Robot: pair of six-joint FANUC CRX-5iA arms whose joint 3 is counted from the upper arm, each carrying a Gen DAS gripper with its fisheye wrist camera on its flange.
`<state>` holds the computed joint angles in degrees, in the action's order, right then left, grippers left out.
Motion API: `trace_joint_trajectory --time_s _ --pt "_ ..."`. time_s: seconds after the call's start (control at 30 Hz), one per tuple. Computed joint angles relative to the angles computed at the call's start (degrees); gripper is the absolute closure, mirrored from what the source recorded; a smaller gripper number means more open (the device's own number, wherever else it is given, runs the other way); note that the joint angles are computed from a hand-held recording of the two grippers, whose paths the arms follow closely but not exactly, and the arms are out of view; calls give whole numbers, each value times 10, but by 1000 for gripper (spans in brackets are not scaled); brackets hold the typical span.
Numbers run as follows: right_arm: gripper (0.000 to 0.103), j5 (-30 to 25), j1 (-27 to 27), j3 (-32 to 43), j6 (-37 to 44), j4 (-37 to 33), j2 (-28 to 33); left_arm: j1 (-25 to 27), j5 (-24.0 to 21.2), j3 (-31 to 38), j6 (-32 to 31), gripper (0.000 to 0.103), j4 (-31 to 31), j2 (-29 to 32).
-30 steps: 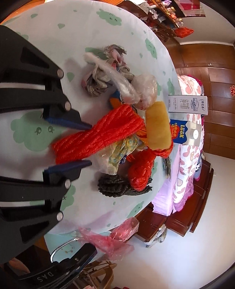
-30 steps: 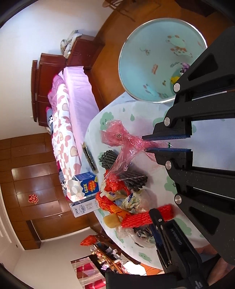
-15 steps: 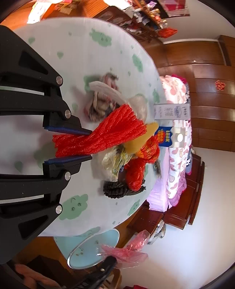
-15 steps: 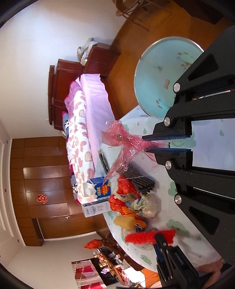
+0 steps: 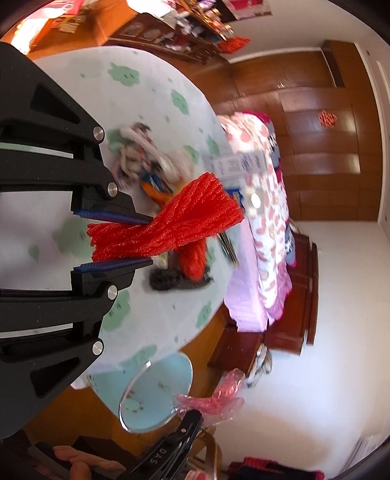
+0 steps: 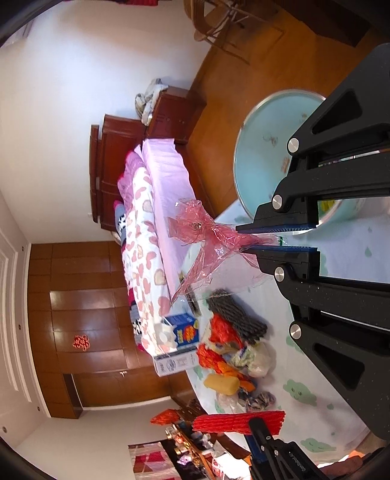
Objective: Collect trash
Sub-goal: 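Drop the pink bag and red mesh net into the blue bin with both tools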
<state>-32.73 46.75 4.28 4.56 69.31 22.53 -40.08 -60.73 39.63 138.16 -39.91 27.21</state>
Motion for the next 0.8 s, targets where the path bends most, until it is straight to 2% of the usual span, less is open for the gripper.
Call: trace_joint_trajectory --time_s 0.2,0.5,0.7,0.8 --pt "95 -25 -12 -24 -33 23 -18 6 33 52 -64 81 55 35" --pt "95 -56 -33 -54 -64 30 -36 -3 35 155 -157 81 103 104" --pt "95 -70 -41 -58 -51 2 -38 -6 10 260 -220 81 145 173" --pt "94 -77 -45 -54 -33 -23 -34 -10 -18 340 -258 81 165 221"
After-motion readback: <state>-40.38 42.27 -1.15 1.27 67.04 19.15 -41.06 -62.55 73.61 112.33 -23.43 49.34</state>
